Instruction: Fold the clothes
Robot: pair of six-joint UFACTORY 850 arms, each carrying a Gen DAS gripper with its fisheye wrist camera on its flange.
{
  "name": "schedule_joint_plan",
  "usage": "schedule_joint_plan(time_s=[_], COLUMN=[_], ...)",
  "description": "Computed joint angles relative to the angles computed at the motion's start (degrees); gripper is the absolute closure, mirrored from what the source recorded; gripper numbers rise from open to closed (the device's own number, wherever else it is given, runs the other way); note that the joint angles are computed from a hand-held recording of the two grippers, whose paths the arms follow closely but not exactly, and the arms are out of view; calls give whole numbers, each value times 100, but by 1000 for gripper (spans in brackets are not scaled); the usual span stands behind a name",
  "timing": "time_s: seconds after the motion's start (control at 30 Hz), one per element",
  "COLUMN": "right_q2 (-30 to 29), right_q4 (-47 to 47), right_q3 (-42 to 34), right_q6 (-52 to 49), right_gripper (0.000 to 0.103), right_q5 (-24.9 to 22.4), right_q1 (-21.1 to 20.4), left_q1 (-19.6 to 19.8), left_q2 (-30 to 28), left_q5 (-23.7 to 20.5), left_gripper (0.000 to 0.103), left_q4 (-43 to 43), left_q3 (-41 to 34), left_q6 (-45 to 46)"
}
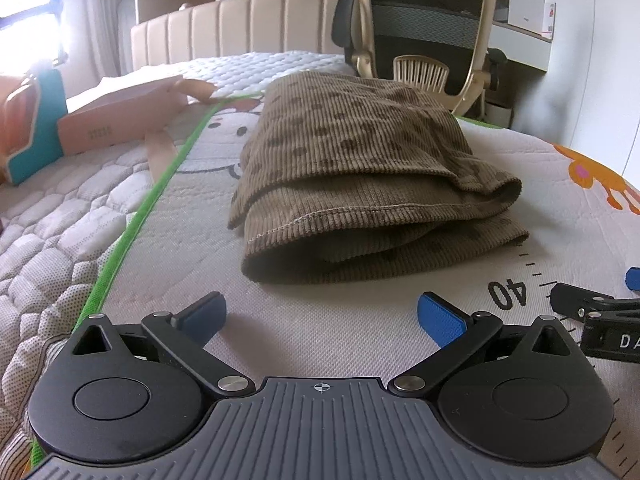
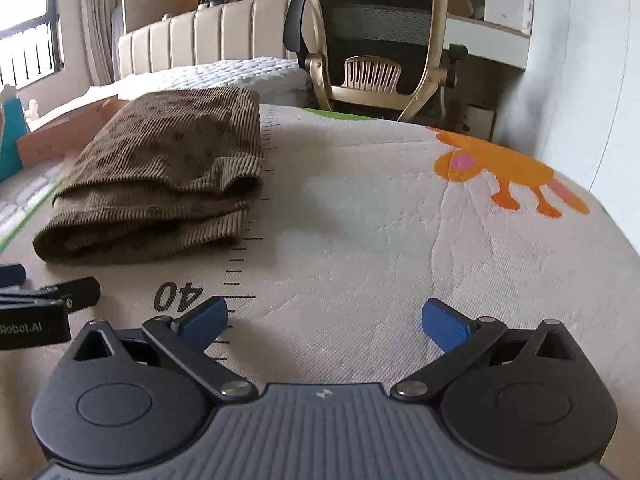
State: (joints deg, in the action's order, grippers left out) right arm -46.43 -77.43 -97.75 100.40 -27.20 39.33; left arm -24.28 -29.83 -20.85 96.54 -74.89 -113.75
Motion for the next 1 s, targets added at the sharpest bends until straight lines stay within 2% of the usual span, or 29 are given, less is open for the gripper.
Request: schedule_joint_plan(time_s=[1.0], right_q2=[38], right_q4=[-6], right_q3=[39], right_q6=[-10], right_gripper=[0], right_q5=[33], right_q1=[-13], left_q1=[31], left_q2=[5], left_q5=[53], left_gripper=[0], left_q4=[66], left_q3=[12], left_q6=[-60])
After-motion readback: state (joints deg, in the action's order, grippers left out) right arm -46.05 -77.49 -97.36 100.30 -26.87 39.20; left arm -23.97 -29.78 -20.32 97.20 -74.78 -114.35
